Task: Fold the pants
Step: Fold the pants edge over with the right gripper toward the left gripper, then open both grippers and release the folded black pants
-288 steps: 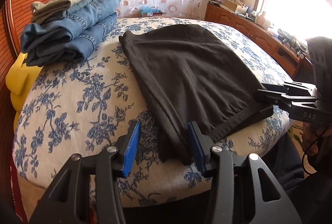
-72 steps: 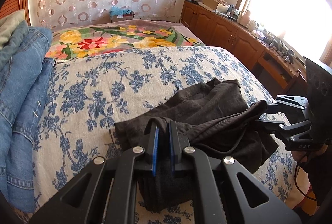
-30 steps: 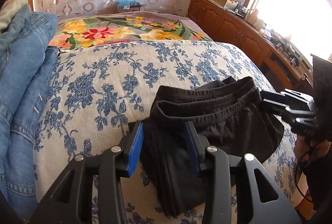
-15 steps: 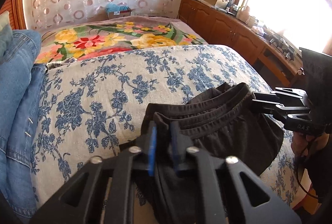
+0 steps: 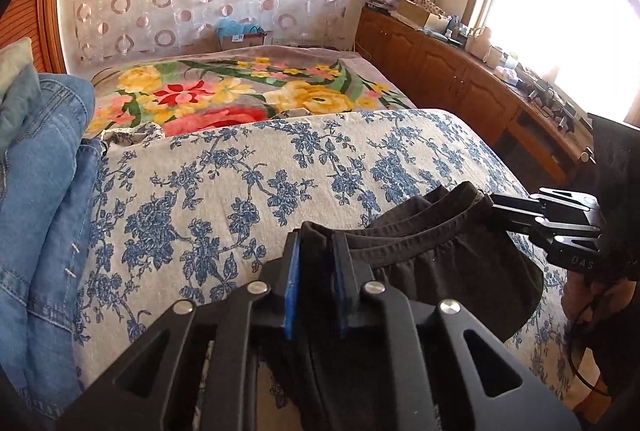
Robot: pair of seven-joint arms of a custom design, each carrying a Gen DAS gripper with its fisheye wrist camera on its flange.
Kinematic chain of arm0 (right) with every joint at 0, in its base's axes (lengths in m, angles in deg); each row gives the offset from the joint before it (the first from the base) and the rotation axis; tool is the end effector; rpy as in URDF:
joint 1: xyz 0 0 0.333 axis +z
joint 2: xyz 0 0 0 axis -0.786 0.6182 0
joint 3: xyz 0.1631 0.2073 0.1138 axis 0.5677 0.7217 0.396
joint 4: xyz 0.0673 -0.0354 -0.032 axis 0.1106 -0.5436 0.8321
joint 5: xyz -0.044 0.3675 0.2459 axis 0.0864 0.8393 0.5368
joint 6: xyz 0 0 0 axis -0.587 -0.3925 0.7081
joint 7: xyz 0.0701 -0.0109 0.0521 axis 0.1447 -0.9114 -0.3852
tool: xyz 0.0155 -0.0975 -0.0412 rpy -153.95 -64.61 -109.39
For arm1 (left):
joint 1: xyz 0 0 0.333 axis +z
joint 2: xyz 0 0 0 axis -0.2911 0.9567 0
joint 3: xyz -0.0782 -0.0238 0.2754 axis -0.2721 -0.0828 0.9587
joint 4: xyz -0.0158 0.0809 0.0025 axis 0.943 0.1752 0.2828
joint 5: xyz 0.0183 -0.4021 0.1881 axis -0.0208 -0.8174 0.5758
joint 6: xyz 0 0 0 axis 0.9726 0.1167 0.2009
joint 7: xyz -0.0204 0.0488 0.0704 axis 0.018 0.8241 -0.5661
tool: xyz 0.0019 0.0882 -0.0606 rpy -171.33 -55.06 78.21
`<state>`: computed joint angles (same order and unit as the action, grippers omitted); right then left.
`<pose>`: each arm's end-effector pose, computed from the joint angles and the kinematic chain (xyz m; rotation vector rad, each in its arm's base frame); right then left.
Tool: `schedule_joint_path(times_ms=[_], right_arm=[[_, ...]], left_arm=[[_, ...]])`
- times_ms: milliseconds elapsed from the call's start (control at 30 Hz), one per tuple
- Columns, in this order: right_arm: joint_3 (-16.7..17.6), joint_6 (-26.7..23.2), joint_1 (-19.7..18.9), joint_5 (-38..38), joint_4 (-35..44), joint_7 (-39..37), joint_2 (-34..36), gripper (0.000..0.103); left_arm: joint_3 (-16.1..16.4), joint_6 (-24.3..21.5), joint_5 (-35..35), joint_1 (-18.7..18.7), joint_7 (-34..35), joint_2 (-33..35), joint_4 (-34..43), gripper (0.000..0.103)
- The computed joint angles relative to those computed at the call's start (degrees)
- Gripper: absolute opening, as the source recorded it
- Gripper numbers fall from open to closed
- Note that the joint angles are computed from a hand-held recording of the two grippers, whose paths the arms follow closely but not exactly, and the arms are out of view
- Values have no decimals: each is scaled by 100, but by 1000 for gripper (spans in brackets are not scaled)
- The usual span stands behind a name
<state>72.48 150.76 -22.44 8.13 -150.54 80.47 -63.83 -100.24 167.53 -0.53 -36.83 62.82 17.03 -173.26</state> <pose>0.4895 0.4101 0.4183 -1.8852 1.4470 -0.4326 0.5167 -0.3699 0.4430 -1.4768 2.2444 -1.0786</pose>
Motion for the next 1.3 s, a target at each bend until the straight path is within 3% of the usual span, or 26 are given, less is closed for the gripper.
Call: schedule_joint_path(times_ms=[167, 267, 400, 433, 667, 1067, 1167, 1267, 1300], right_arm=[[142, -109, -55, -362, -327, 468, -426, 26], [345, -154, -164, -511, -558, 725, -686, 29], [650, -267, -296, -645, -782, 1004, -920, 33], [712, -296, -315, -661, -833, 1052, -967, 34], [1003, -517, -350, -732, -1028, 1285, -1107, 37], [991, -658, -199, -636, -1005, 1237, -892, 41], [928, -658, -145, -703, -951, 1266, -809, 41], [854, -695, -84, -679, -882, 1227, -723, 33], [819, -640, -71, -652, -895, 1227, -713, 22]], left_arm=[[42, 167, 17, -85, 4, -365, -384, 39], [47, 256, 472, -99, -338, -615, -639, 42], [175, 362, 492, -288, -342, -863, -917, 65], [209, 395, 476, -339, -335, -924, -988, 66], [161, 376, 994, -326, -869, -1259, -1400, 66], [471, 171, 580, -858, -525, -1403, -1808, 66], [327, 75, 759, -739, -628, -1349, -1751, 55], [186, -24, 1022, -600, -837, -1278, -1669, 50], [159, -45, 1104, -564, -886, -1256, -1646, 47]])
